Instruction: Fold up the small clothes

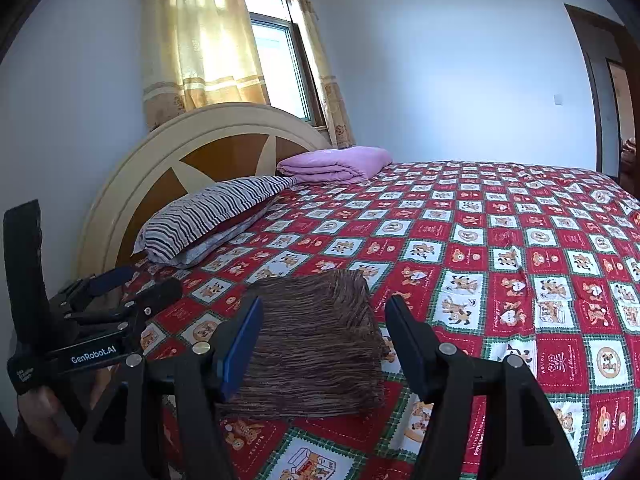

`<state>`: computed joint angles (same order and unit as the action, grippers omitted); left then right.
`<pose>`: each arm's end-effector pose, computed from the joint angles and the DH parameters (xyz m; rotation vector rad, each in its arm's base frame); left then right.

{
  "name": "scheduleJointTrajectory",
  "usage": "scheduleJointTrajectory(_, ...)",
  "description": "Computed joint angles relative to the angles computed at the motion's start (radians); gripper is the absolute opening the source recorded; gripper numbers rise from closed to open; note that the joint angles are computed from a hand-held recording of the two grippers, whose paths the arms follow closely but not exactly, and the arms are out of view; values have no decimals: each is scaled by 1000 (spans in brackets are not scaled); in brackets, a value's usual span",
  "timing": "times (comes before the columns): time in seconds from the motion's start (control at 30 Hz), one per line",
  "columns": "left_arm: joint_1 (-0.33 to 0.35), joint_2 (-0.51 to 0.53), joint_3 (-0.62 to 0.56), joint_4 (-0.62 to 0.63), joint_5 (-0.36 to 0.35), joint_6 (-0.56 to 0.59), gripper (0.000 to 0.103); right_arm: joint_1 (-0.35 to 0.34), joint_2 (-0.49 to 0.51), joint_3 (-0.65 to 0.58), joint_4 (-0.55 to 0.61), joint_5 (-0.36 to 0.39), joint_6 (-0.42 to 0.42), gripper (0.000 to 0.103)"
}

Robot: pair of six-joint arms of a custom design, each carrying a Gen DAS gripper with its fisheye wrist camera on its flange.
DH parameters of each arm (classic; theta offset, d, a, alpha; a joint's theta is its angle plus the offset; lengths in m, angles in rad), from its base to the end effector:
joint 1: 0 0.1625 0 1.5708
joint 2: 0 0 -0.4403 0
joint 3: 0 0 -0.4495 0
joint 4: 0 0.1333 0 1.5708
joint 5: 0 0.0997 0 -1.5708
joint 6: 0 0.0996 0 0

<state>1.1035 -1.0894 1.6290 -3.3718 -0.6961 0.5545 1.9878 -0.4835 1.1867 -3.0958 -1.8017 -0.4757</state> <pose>-0.1194 -0.7022 0.3973 0.3597 1.9553 -1.3342 0.4541 -0.7521 0.0835 1.0291 -2.4623 1.1517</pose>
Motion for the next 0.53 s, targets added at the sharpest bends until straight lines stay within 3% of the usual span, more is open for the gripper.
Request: scheduleJointTrajectory(0.53,7,9,-15,-24,12,24,103,6,3,5,8,-2,-22,65)
